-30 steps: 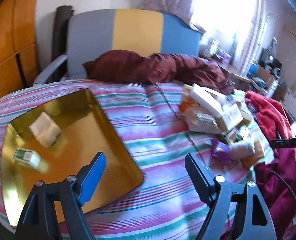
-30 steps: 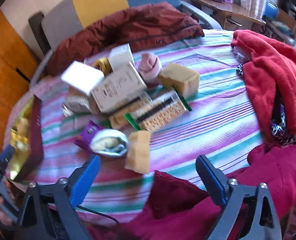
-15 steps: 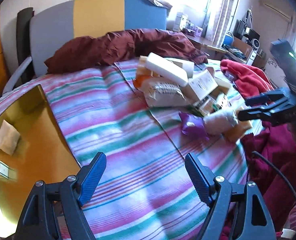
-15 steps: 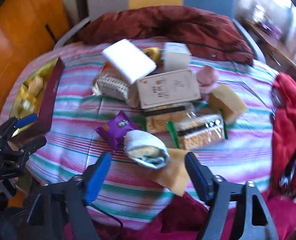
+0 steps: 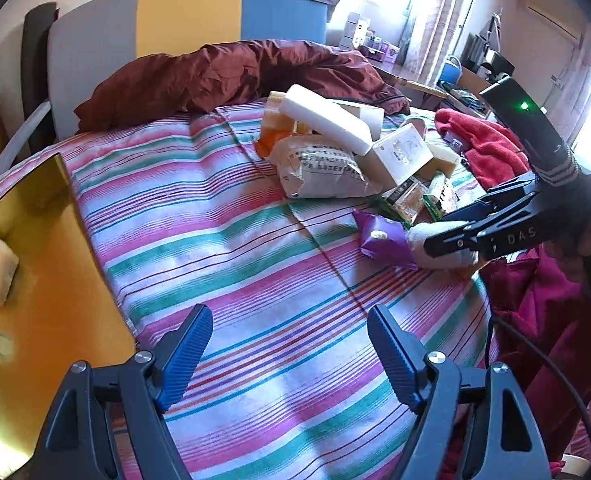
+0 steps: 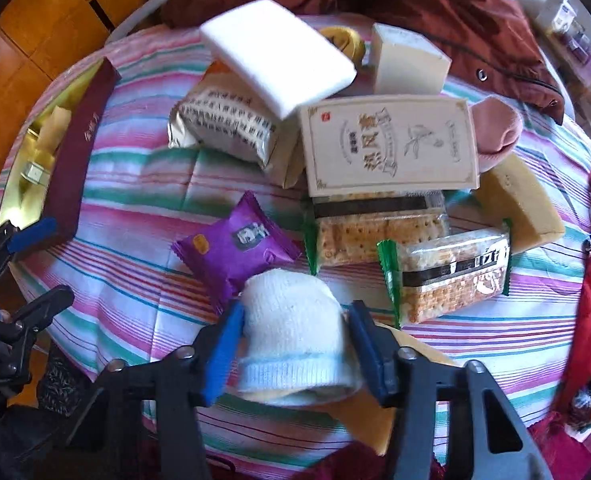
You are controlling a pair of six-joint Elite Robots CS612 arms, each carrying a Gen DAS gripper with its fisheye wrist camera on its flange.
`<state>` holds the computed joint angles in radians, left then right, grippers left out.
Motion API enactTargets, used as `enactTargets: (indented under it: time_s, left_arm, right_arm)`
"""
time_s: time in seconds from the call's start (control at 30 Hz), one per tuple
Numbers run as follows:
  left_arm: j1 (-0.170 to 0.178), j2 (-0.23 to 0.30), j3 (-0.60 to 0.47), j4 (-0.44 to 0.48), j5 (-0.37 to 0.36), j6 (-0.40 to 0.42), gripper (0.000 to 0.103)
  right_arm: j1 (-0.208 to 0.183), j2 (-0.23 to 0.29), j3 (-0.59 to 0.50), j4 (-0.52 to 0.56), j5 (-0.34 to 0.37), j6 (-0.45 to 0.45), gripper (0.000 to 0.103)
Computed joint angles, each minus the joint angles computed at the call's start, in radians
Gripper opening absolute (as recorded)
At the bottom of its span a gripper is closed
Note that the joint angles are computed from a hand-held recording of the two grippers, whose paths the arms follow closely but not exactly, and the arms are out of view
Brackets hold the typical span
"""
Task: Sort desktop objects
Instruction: 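Grasp rolled white towel with right tool while left tool grasps purple snack packet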
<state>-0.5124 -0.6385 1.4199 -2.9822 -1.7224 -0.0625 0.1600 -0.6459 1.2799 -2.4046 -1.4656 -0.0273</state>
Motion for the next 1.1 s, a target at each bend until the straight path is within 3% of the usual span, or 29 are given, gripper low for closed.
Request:
enactTargets:
  time_s: [0.17,0.4,0.5,0.57,0.67,0.83,1.0,1.1]
  left_arm:
    - [-0.009,0.022,-0.040,0.032,-0.009,0.039,0.080]
    - [-0.017,0.044,-0.085,0.071,-0.014,0.064,0.080]
    - [-0.021,0.054,-0.103,0.089,-0.016,0.071,0.079]
    - [-0.022,0.062,-0.120,0.107,-0.026,0.070,0.077]
    - [-0.030,0.074,-0.143,0.118,-0.032,0.083,0.077]
    - [-0.042,0.101,-0.200,0.180,-0.044,0.093,0.077]
    - [-0.054,0.124,-0.253,0.227,-0.038,0.100,0.077]
    - [-0.064,0.134,-0.273,0.249,-0.012,0.118,0.076]
  right_arm:
    - [-0.003,0.010,-0.021,0.067,0.018,-0.004,0.059]
    - [0.005,-0.008,0.006,0.026,-0.020,-0.028,0.053]
    - [-0.009,-0.033,0.054,-0.068,0.011,0.011,0.053]
    - [-0.027,-0.058,0.109,-0.182,0.090,0.031,0.053]
    - [-0.051,-0.084,0.178,-0.347,0.126,0.139,0.053]
    - [-0.111,-0.088,0.259,-0.583,0.267,0.376,0.053]
    - [-0.097,-0.072,0.219,-0.575,0.262,0.404,0.053]
    - [-0.104,-0.061,0.211,-0.575,0.302,0.420,0.053]
